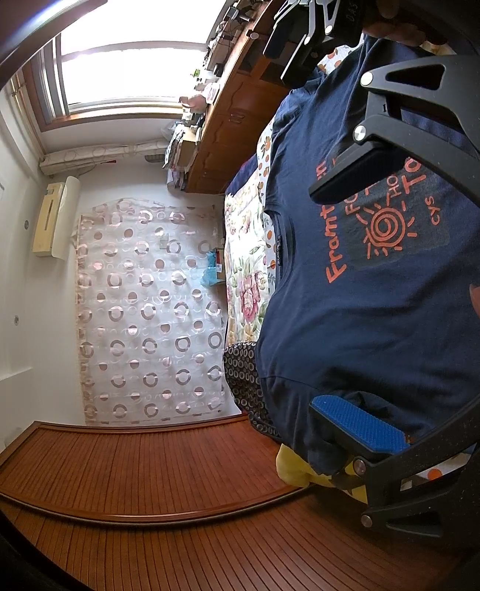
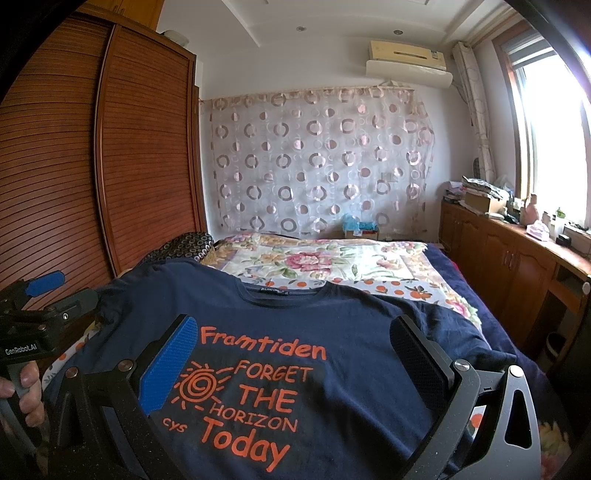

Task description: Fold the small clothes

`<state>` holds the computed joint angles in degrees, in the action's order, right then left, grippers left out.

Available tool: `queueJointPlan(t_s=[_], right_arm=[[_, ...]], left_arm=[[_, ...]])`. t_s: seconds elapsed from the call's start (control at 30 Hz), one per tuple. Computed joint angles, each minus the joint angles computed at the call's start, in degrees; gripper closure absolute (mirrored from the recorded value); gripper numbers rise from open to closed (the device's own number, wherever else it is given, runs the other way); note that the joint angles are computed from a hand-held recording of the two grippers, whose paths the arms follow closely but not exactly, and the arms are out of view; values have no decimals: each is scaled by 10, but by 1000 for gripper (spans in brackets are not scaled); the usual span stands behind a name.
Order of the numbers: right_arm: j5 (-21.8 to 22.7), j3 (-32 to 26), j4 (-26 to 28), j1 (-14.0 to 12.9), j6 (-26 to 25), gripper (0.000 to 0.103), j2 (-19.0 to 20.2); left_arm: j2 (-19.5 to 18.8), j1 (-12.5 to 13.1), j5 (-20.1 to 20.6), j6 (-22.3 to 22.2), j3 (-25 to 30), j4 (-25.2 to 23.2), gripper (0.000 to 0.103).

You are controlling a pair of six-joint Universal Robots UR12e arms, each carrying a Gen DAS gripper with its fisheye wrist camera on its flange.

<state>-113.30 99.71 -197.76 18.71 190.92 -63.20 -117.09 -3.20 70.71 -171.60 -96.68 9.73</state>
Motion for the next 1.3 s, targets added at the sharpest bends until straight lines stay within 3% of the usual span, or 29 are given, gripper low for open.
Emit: queueJointPlan(t_s=[1.3], right_arm=[[-1, 1, -3, 1, 0, 0, 0]], left_arm=[[4, -2, 1, 0, -3, 5, 0]])
